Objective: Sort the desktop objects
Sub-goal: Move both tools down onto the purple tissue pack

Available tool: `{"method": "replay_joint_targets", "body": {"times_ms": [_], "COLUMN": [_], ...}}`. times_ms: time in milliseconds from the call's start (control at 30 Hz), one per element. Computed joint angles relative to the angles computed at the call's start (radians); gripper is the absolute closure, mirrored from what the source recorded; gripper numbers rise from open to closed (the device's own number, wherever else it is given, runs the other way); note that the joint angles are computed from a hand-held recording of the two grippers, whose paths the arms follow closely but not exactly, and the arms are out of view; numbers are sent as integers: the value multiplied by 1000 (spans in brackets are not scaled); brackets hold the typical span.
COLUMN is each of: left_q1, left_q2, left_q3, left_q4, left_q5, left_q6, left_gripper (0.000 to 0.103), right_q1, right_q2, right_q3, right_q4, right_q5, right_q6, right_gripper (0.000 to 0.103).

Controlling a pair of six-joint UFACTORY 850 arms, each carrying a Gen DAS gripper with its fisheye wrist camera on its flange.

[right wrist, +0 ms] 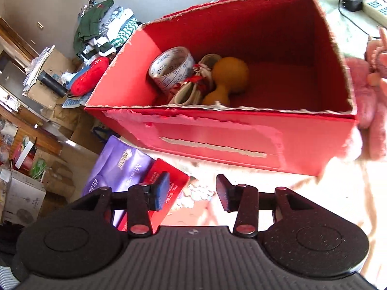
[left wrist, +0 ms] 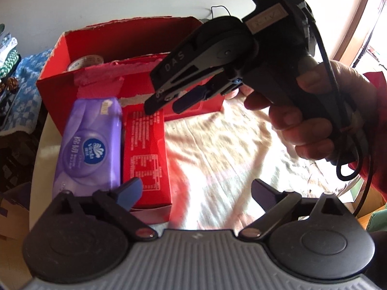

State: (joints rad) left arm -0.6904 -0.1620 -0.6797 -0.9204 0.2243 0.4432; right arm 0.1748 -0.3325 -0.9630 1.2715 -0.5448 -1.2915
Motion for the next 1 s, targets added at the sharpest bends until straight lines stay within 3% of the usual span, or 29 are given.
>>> {"method": "replay_joint_targets", "body": {"times_ms": [33,100,200,333,433,533,633,833,1000], "left_q1": [-3,-8,-7,-4,-16,-32,-38,-28,31], "left_q2": [-4,-10,-10,22,80,125,137,91,70], "left_q3": [-5,-14,-20,-9,16,34,47,53,68], "left_q4": [15,30,7,-53,-250,-503,-661,-774,-700], "left_q5": [0,-7,-18,-29,23,106,165,202,139], "left_q6": [-8,-4,22,68,236,458,586,661,582], "left_gripper": [6,6,8,19,17,12,11,7,12], "right_q1": [-1,1,-11,-20,-2,37,74,142,205], "right_q2": [6,18,33,45,48,37,24,-2,-5], "right_q3": [5,12,24,18,4,-10,-27,-55,-66], "right_q4": [1,0,54,78,58,36,13,-66,-158], "right_q5": [9,34,11,-65,-107,-97,-89,-23,72], "right_q6": [3,4,-50,-61,-41,-19,6,125,232], "right_gripper": [59,70,69,69,69,69,68,48,38]}}
